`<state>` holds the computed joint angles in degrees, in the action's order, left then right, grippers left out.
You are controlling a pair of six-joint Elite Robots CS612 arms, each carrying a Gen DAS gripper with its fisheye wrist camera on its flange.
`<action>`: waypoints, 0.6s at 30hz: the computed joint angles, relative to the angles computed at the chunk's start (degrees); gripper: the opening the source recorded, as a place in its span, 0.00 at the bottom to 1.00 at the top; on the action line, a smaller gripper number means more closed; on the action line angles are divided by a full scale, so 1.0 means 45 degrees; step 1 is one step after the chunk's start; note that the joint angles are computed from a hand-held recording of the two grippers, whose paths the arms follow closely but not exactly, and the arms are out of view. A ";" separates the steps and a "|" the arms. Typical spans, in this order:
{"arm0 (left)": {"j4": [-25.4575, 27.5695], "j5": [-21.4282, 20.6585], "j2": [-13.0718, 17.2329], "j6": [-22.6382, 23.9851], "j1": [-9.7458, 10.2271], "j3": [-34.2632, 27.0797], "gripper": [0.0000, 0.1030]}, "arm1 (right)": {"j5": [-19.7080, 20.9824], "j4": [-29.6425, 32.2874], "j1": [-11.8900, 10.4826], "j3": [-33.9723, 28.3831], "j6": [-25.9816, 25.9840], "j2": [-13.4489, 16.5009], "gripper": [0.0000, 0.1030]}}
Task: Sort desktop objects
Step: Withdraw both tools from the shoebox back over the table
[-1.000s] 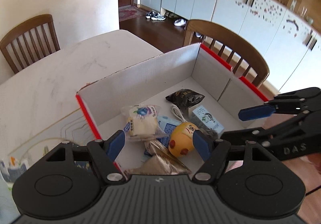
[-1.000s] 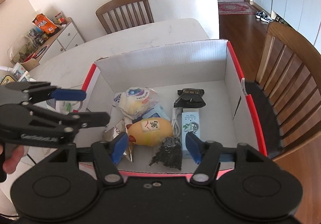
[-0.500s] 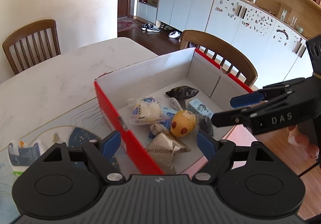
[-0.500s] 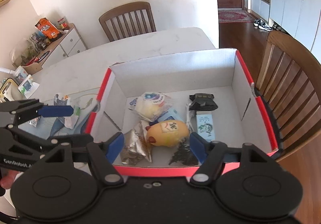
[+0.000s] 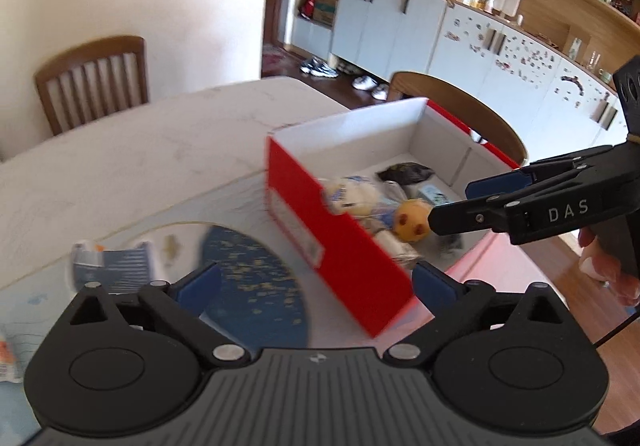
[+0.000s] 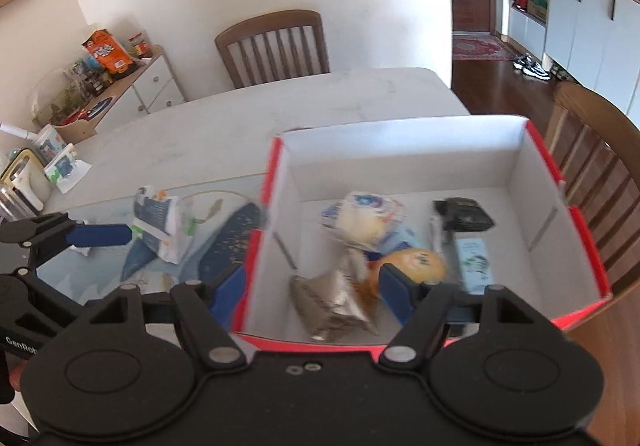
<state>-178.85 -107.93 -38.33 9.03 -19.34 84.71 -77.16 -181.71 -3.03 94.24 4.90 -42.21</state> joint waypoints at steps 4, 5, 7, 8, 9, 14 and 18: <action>-0.0414 0.0121 -0.0070 -0.0246 0.0345 0.0238 0.99 | -0.0091 -0.0047 0.0422 -0.0343 -0.0166 0.0124 0.71; -0.0469 0.0167 -0.0081 -0.0299 0.0436 0.0283 0.99 | -0.0073 -0.0022 0.0537 -0.0473 -0.0211 0.0174 0.71; -0.0519 0.0222 -0.0091 -0.0334 0.0636 0.0353 1.00 | -0.0041 0.0141 0.0734 -0.0751 -0.0284 0.0277 0.71; -0.0538 0.0244 -0.0090 -0.0363 0.0734 0.0378 1.00 | -0.0061 0.0219 0.0840 -0.0876 -0.0307 0.0325 0.71; -0.0575 0.0271 -0.0093 -0.0412 0.0819 0.0419 1.00 | -0.0061 0.0301 0.0938 -0.1007 -0.0338 0.0378 0.71; -0.0843 0.0415 -0.0010 -0.0391 0.1312 0.0525 1.00 | -0.0108 0.0794 0.1406 -0.1795 -0.0436 0.0740 0.71; -0.0951 0.0606 0.0120 0.0077 0.1650 0.0482 1.00 | -0.0157 0.1176 0.1701 -0.2430 -0.0453 0.1065 0.71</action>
<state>-183.13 -105.20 -37.79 9.38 -11.91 86.87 -77.87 -176.42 4.63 83.30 2.86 -37.42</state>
